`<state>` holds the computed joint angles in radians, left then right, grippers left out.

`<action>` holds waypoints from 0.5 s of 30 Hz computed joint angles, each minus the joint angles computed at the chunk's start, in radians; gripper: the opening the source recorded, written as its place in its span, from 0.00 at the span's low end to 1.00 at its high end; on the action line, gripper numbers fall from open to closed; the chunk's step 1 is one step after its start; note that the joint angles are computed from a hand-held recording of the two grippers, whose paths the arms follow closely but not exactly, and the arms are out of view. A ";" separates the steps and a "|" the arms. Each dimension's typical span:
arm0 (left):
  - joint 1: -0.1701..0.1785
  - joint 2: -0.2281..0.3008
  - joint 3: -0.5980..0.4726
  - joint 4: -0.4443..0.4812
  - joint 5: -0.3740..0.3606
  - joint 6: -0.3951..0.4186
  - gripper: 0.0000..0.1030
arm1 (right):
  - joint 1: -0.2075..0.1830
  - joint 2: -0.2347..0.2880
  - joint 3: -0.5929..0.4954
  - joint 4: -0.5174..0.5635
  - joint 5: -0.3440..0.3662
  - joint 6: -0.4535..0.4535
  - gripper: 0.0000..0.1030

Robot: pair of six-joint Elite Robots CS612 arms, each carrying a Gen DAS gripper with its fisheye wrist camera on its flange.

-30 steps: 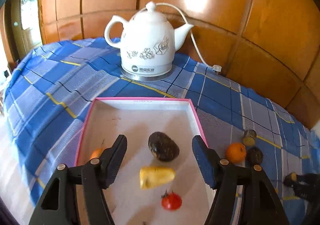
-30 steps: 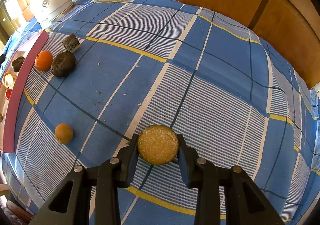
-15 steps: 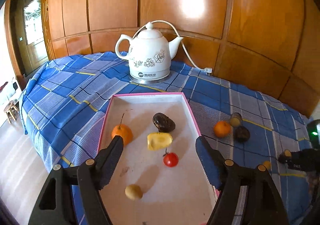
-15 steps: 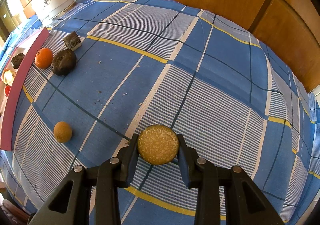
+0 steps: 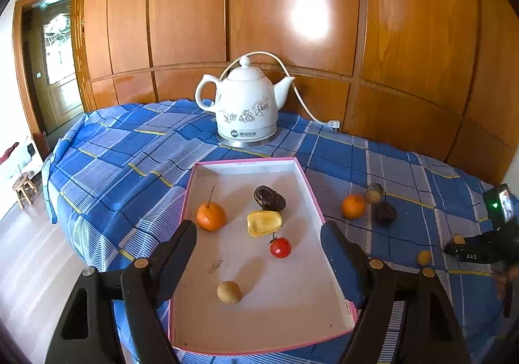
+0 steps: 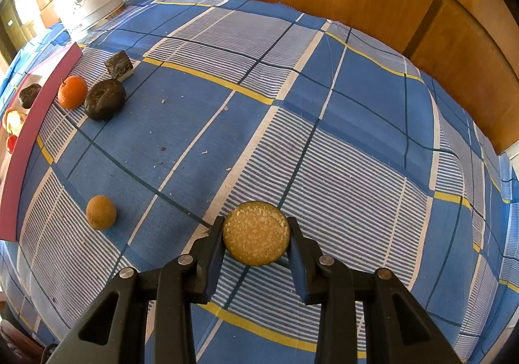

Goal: Organize fruits
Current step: 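Raise the left tool from the tray while the right tool holds the golden disc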

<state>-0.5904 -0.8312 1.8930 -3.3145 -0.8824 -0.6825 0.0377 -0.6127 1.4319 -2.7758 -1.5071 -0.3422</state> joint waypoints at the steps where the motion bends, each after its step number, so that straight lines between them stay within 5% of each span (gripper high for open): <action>1: -0.001 -0.003 0.004 -0.002 0.005 -0.003 0.77 | 0.000 0.000 0.001 -0.001 0.000 0.000 0.35; 15: -0.003 -0.015 0.028 -0.014 0.016 -0.021 0.79 | 0.001 -0.001 0.003 -0.013 -0.003 -0.004 0.35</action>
